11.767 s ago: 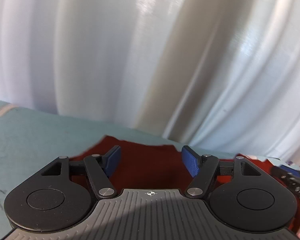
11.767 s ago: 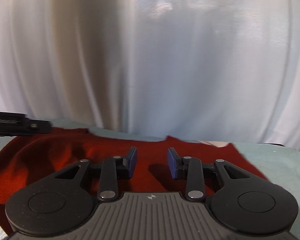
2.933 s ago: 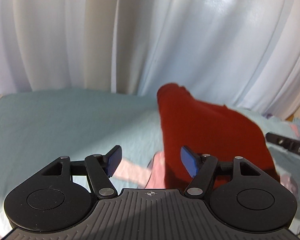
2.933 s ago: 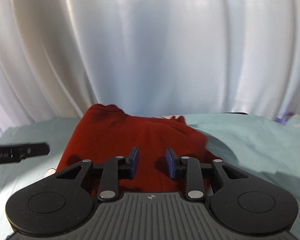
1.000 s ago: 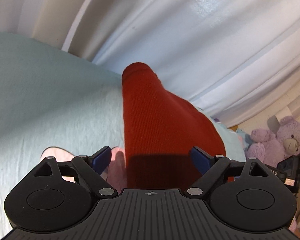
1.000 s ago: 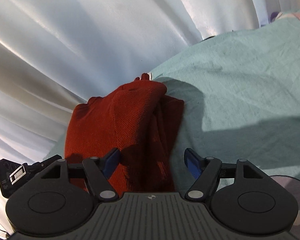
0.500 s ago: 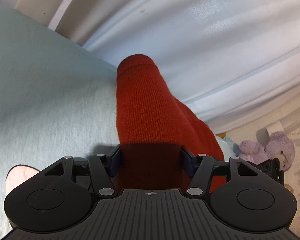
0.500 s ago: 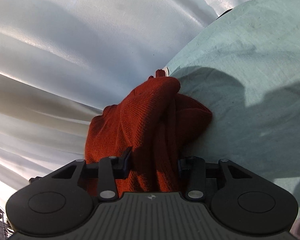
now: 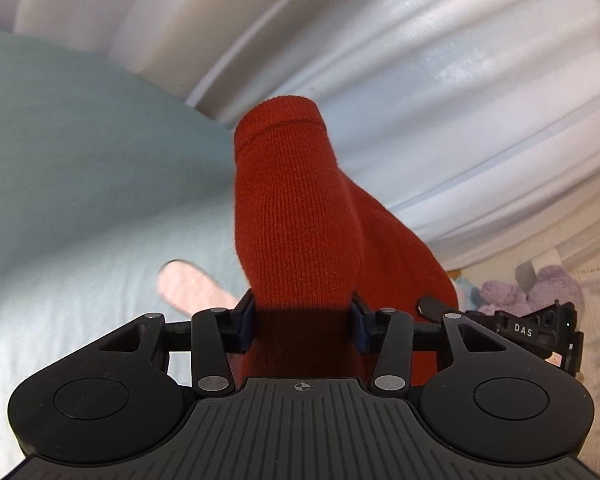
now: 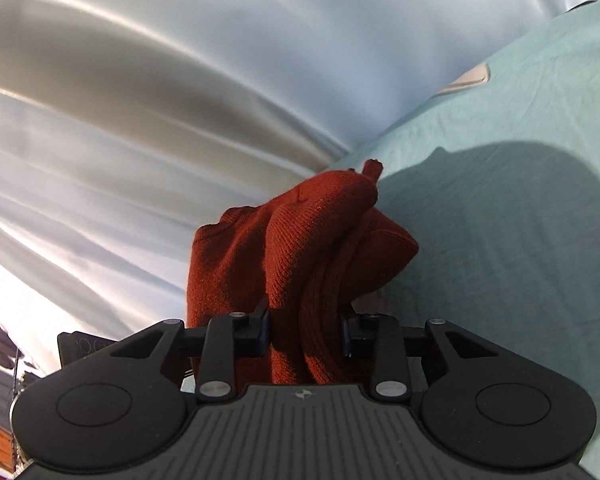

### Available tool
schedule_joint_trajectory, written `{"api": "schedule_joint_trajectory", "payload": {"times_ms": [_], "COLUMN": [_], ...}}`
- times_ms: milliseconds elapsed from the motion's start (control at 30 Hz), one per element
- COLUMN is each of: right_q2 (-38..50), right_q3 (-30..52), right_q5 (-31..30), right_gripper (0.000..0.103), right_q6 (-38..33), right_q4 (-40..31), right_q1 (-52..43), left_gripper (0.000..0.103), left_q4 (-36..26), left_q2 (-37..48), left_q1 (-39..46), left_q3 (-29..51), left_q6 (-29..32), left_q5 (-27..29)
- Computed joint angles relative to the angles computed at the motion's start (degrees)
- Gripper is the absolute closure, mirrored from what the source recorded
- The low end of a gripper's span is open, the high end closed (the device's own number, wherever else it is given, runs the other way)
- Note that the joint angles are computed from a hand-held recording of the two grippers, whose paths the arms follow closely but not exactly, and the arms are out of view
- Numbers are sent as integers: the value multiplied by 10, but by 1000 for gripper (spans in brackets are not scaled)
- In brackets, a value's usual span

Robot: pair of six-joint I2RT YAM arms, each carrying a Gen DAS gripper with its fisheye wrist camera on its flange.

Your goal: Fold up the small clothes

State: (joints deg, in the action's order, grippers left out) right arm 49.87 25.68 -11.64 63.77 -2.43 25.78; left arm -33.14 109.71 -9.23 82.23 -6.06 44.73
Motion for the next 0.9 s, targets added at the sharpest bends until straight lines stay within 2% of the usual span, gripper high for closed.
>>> {"api": "schedule_joint_trajectory", "payload": {"times_ms": [67,100,167,233,267,300,333,367,433,467,533,600,633,733,767,900], "right_q2": [27,35,46,61,66,79,100,120,212,269,343,403,426,436,436,423], "right_q3": [-4,4,54,128,154,179,206,224,281,316,361,399,411,381,379,361], "right_q5": [20,44,130,256,324,367,392,388,345,331,323,355,374,415,416,429], "right_gripper": [73,72,65,65,65,65,65,69,75,83,87,90,94,95,95,95], "right_q6": [13,12,-8,-28,-41,-46,-65,-90,-161,-194,-235,-257,-266,-273,-265,-260], "right_q4": [25,11,-90,-215,-252,-272,-272,-260,-232,-226,-227,-245,-256,-204,-200,-190], "right_q1": [41,60,102,153,176,194,204,204,181,175,176,183,186,179,175,183], "left_gripper": [51,50,51,46,45,45,40,34,31,30,29,29,29,24,21,20], "left_q4": [-9,-14,-15,-1,1,16,38,62,113,134,175,197,196,197,205,206], "left_q2": [-28,-37,-48,-65,-72,-82,-90,-95,-97,-92,-72,-41,-19,38,49,55], "left_q1": [25,34,45,66,78,82,82,78,49,30,-15,-53,-66,-88,-86,-100], "left_q3": [-34,-49,-71,-91,-91,-94,-97,-101,-106,-106,-108,-101,-88,-56,-51,-44], "left_q6": [17,27,33,24,13,-3,-11,-16,-45,-58,-72,-59,-45,-44,-56,-45], "left_q5": [-29,-51,-99,-97,-90,-93,-100,-116,-174,-197,-244,-302,-321,-367,-366,-401]}}
